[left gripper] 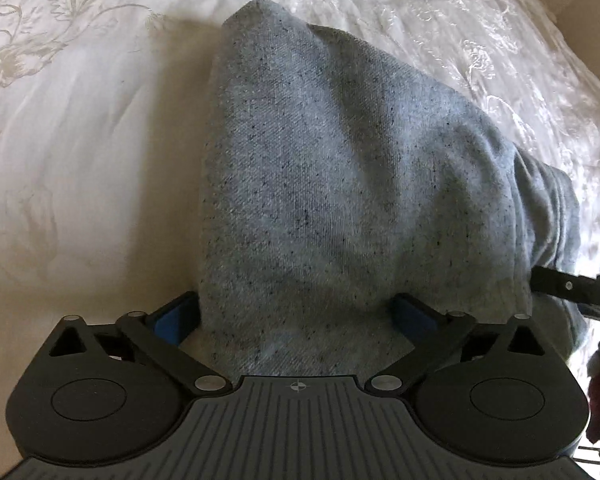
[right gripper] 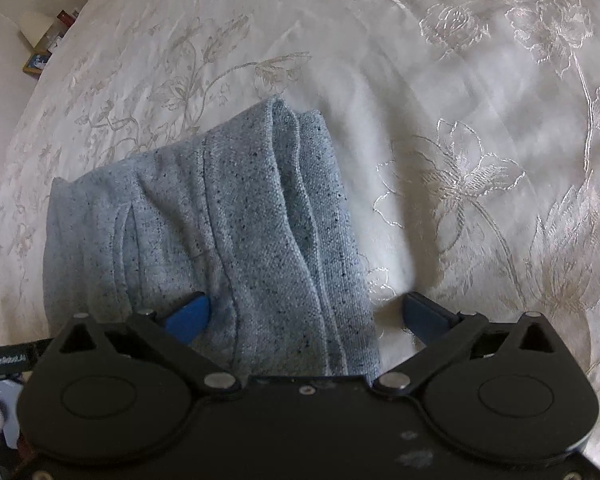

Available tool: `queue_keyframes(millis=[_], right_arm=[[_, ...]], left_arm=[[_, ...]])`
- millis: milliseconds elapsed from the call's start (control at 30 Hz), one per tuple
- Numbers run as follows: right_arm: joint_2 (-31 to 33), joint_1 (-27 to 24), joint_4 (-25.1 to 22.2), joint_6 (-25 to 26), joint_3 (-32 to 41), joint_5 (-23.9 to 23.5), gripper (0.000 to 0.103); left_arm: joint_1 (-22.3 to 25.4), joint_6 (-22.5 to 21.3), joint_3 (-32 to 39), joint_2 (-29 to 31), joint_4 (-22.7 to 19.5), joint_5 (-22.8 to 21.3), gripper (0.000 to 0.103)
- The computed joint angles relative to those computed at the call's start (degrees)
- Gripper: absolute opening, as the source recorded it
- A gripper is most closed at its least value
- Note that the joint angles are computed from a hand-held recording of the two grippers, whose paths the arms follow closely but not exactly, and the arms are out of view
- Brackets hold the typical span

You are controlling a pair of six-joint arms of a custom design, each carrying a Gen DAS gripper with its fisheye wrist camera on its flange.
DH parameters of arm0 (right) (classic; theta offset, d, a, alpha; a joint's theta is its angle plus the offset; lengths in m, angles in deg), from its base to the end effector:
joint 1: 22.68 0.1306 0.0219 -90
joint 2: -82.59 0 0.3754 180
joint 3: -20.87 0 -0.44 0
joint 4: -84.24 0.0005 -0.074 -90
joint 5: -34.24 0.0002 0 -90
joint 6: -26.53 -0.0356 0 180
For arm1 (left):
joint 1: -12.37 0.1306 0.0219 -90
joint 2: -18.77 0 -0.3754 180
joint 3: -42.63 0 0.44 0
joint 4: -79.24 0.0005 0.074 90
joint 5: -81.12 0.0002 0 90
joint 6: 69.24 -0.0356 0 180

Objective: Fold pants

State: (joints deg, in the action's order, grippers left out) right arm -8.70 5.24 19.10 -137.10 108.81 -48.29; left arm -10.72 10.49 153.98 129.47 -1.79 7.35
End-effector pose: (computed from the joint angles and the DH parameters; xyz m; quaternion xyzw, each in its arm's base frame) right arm 0.4423 0.2286 0.4001 0.3916 0.8940 0.1210 0.1810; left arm 0.5593 -0.2498 0.3801 0.2945 0.9416 -0.1491 0.0668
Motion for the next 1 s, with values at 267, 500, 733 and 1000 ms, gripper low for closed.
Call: queue_keyframes(millis=[267,500,733,1000], right_arm=[[-1.3,1.2,1.4,-1.4,-1.8,2.5,0.103],[-2.2,0.0,1.1,-1.2,-2.0,-0.8,0.103],[-5.6,-3.0,7.5,-1.2,-4.1,-7.9,0.036],[-5.2,-1.2,7.1,1.5,2.8,-1.7,0.027]], left_arm=[[-0.1,2.3,-2.6,-1.6,3.3,0.1,0.103],[0.8,2.4,-2.2,-1.5,2.4,1.0,0.103],[0.1,1.8,-1.0,-2.1,4.1,3.5,0.038],[-0.4,-0.1,-1.4,-6.6,8.3,3.0,0.017]])
